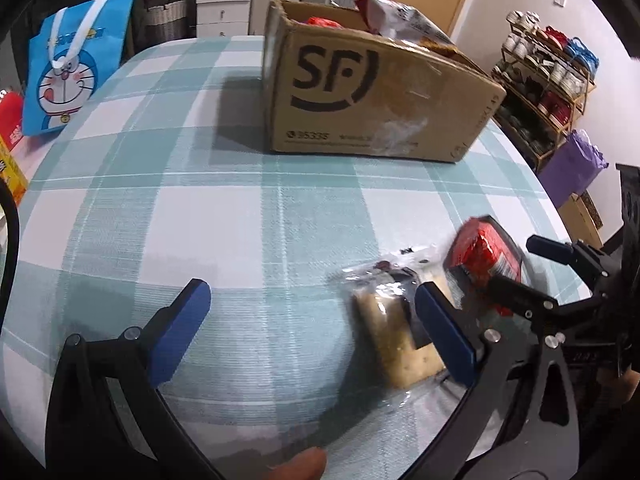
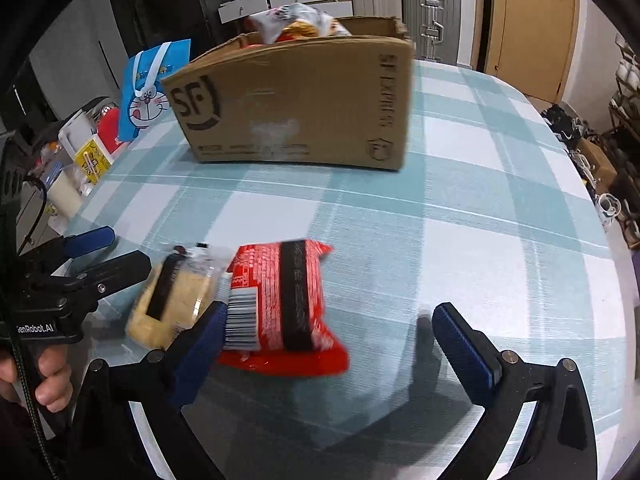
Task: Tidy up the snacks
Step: 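Move both tools back to the last two packs on the table, then grasp the red snack pack with the right gripper while the left gripper grasps the clear cracker pack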
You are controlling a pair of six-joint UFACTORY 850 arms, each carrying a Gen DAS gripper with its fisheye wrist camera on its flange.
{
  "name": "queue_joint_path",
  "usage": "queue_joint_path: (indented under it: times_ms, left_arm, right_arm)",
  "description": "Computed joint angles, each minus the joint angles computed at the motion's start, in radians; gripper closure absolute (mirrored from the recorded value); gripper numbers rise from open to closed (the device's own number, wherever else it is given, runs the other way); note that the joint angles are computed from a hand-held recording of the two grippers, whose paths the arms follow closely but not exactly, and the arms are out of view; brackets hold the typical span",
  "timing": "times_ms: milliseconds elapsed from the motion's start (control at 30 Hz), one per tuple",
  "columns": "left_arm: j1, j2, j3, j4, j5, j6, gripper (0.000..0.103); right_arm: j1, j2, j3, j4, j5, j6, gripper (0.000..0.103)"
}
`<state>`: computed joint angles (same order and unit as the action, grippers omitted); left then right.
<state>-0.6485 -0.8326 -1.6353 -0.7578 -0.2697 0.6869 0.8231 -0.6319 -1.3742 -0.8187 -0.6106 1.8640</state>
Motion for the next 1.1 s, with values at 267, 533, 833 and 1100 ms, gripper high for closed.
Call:
queue_joint_path:
  times_ms: [267, 533, 833, 1100]
  left_arm:
    - [-0.011, 0.002, 0.002, 0.014, 0.018, -0.018, 0.001]
    - [-0.011, -0.001, -0.003, 0.038, 0.014, -0.044, 0.001]
    - [-0.021, -0.003, -0.009, -0.017, -0.02, 0.026, 0.001]
    - [-0.041, -0.018, -0.034, 0.095, -0.056, -0.095, 0.003]
  right_arm:
    - [-0.012, 0.01, 0.02, -0.021, 0.07, -0.057, 0.022]
    - [-0.028, 0.006, 0.019, -0.058, 0.122, -0.052, 0.037]
    - [-0.007, 0.057, 0.074, -0.24, 0.106, 0.183, 0.057]
    - [0.01, 0.094, 0.107, -0.31, 0.053, 0.305, 0.057]
